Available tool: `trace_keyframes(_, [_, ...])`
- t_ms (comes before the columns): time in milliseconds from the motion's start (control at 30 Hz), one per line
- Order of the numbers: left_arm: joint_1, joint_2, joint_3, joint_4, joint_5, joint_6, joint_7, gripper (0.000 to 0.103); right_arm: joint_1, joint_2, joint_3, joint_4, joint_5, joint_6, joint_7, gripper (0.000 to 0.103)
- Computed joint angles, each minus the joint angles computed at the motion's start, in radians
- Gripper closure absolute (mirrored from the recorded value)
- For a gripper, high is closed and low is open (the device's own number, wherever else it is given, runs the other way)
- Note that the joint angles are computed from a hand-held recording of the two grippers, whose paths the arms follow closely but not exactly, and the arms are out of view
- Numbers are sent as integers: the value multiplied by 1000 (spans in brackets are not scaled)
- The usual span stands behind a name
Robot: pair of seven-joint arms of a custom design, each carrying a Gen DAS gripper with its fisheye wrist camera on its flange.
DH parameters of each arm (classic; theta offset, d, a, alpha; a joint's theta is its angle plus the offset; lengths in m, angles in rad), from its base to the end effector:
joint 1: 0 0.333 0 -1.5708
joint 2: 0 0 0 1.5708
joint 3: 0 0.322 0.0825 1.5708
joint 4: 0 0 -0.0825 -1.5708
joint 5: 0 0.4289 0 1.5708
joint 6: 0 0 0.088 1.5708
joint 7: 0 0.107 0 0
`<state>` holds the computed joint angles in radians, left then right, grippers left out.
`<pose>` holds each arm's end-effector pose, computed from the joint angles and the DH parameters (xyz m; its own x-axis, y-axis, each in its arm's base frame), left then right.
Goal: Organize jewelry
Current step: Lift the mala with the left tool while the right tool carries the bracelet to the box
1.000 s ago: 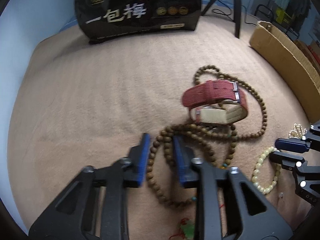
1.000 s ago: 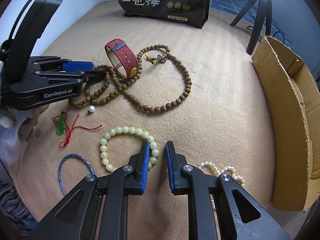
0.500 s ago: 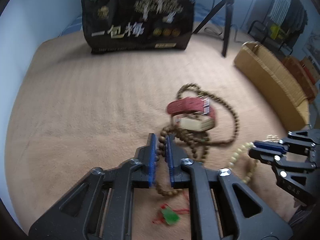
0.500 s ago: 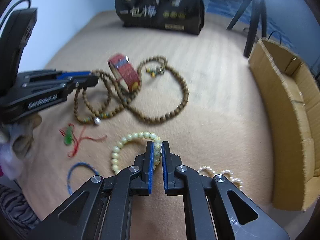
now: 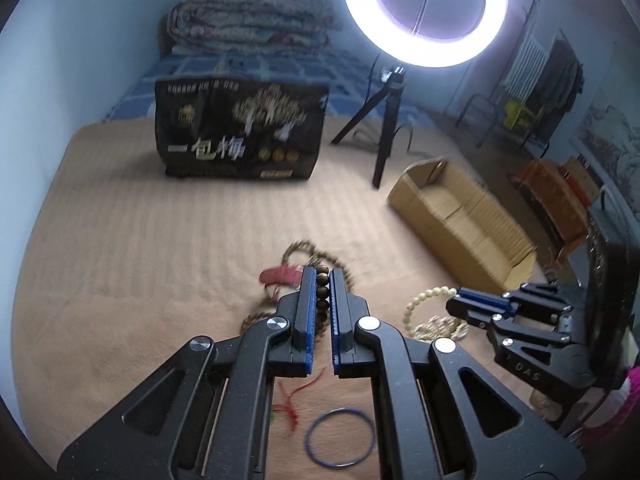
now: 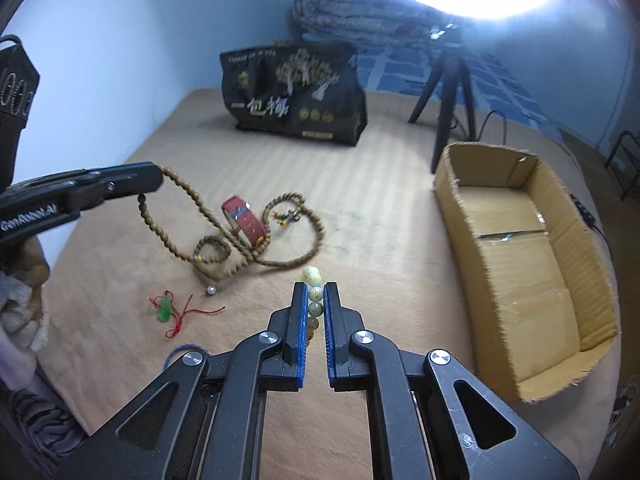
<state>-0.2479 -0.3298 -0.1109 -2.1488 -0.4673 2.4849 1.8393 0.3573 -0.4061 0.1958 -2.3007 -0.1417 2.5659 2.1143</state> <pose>0.5092 -0.1959 0.6076 -0.4234 -0.8723 0.2447 -0.7505 0.1864 -0.6341 0.4349 0.2830 0.5695 0.1569 -0.9790 -0.1300 -0.7836 -0.0433 -0.6198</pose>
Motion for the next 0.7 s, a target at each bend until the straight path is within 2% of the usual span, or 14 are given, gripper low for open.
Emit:
trace_keyframes(400, [-29, -26, 4, 116, -45, -14, -30, 100, -54, -197, 15, -93, -28, 48, 61, 97])
trace_keyframes(700, [-38, -3, -22, 258, -6, -20, -64, 100, -82, -308, 14, -144, -26, 56, 63, 97])
